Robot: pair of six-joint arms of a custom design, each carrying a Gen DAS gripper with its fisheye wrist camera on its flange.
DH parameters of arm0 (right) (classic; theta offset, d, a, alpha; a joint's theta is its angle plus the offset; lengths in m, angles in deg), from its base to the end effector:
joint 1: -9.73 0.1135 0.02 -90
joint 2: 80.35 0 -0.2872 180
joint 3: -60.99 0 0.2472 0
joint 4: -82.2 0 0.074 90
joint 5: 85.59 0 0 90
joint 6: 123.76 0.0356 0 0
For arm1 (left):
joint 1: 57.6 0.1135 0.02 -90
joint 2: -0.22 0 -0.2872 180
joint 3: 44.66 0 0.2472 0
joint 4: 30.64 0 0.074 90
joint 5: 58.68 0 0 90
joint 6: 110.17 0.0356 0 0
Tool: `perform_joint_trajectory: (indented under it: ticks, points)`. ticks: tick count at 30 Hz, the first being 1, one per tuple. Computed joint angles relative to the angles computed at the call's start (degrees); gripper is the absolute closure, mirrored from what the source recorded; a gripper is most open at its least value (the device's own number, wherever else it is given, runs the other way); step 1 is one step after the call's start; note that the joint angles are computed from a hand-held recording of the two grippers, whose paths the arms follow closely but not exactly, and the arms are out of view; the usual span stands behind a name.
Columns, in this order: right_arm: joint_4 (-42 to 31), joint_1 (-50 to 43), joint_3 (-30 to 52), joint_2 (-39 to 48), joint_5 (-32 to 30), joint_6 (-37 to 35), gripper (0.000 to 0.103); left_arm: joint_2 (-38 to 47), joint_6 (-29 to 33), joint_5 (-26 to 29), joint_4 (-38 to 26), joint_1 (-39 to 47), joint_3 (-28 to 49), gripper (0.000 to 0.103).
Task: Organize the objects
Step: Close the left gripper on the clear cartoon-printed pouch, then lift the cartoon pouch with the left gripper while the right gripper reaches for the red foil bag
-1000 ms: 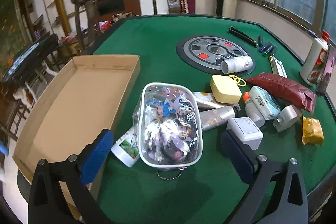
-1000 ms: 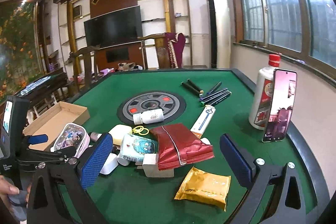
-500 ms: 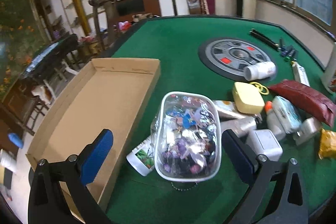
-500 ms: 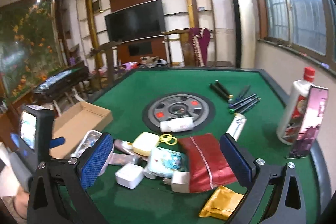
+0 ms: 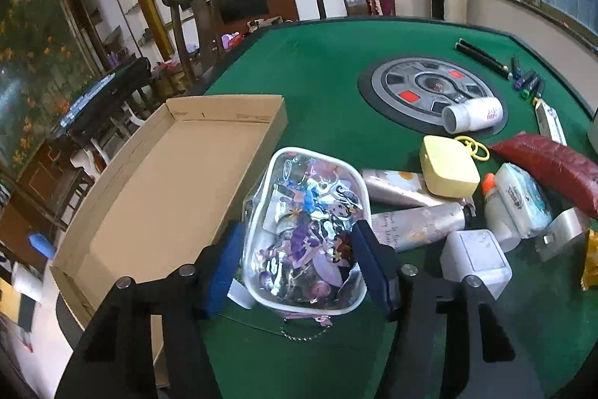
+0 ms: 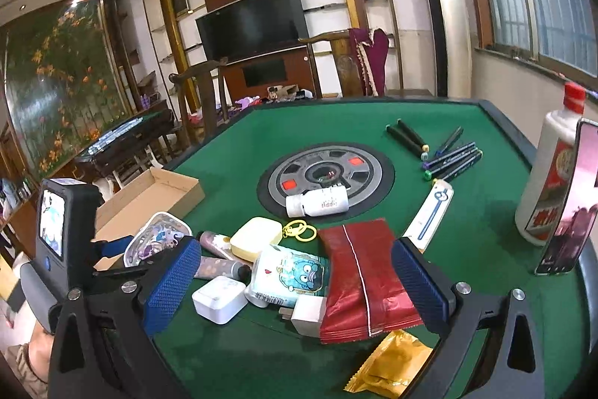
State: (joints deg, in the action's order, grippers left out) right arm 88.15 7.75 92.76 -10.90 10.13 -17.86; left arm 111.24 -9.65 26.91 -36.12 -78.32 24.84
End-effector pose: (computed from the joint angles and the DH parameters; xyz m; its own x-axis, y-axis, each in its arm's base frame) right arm 0.2077 -0.0107 0.1738 -0.4729 0.2891 -0.8324 0.2585 0.9486 0.1826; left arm 0.3590 -0.1329 0.1376 -0.6171 0.4281 -0.6603 0.4235 0.8879 0.1798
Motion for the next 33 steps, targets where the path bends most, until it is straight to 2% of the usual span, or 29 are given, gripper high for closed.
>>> perform_joint_trajectory:
  ticks: [2, 5, 7, 8, 11, 12, 14, 15, 16, 18, 21, 24, 26, 29, 30, 32, 33]
  points:
    - [-0.4, 0.1, -0.2, -0.3, 0.4, -0.1, 0.000, 0.1, -0.5, 2.4, -0.9, 1.1, 0.5, 0.047]
    - [-0.4, -0.8, -0.4, -0.2, 0.0, -0.2, 0.000, -0.3, -1.7, 6.6, -2.3, 3.0, 0.8, 0.057]
    - [-0.3, -1.2, -0.4, 0.0, -0.3, 0.4, 0.000, -0.9, -2.0, 8.2, -2.5, 4.0, 0.5, 0.069]
    - [-0.2, -1.3, -0.5, 0.2, -0.5, 0.6, 0.000, -1.4, -1.9, 8.7, -2.4, 4.4, 0.2, 0.072]
    - [-0.2, -1.2, -0.4, 0.7, -0.9, 1.0, 0.000, -1.5, 0.0, 9.3, -3.0, 4.7, 0.3, 0.072]
    - [-0.1, -0.6, -0.4, 0.6, -0.5, 1.0, 0.000, -1.5, 0.7, 10.2, -3.3, 4.8, 0.4, 0.069]
    - [-0.2, 0.4, -0.6, 0.1, 0.4, 0.9, 0.000, -1.4, 2.5, 12.3, -4.3, 4.8, 1.0, 0.051]
    - [0.0, 0.6, -0.7, 0.0, 0.5, 0.8, 0.000, -0.6, 3.9, 14.5, -7.0, 4.8, 2.7, 0.032]
    - [0.1, 0.8, -0.7, 0.1, 0.6, 0.7, 0.000, -0.1, 4.7, 15.9, -8.5, 4.8, 3.5, 0.023]
    - [0.2, 1.2, -0.7, 0.1, 0.7, 0.7, 0.000, -0.1, 5.1, 16.7, -7.9, 4.0, 2.9, 0.022]
    - [0.5, 0.9, -0.9, 0.5, 0.1, 1.1, 0.000, 0.6, 5.8, 12.5, -6.2, 1.6, 2.5, 0.021]
    - [0.4, 0.3, -1.2, 0.1, -0.4, 1.1, 0.000, 3.6, 6.9, 1.6, -6.2, -1.7, 4.3, 0.021]
    - [0.8, -0.4, -1.5, -0.2, -0.9, 1.0, 0.000, 4.4, 8.7, -3.1, -4.2, -3.1, 3.7, 0.021]
    - [1.6, -1.2, -2.1, 0.3, -1.3, 1.6, 0.000, 4.2, 10.0, -5.0, -1.4, -3.9, 2.2, 0.021]
    - [1.7, -1.5, -2.0, 0.7, -1.6, 1.7, 0.000, 3.9, 10.2, -4.2, -0.8, -3.6, 1.8, 0.024]
    - [1.9, -2.0, -1.8, 1.8, -2.3, 2.0, 0.000, 3.2, 9.8, -2.1, -1.2, -3.1, 1.8, 0.038]
    - [2.0, -2.0, -1.8, 2.2, -2.7, 2.1, 0.000, 3.1, 9.4, -0.5, -2.2, -2.8, 2.2, 0.055]
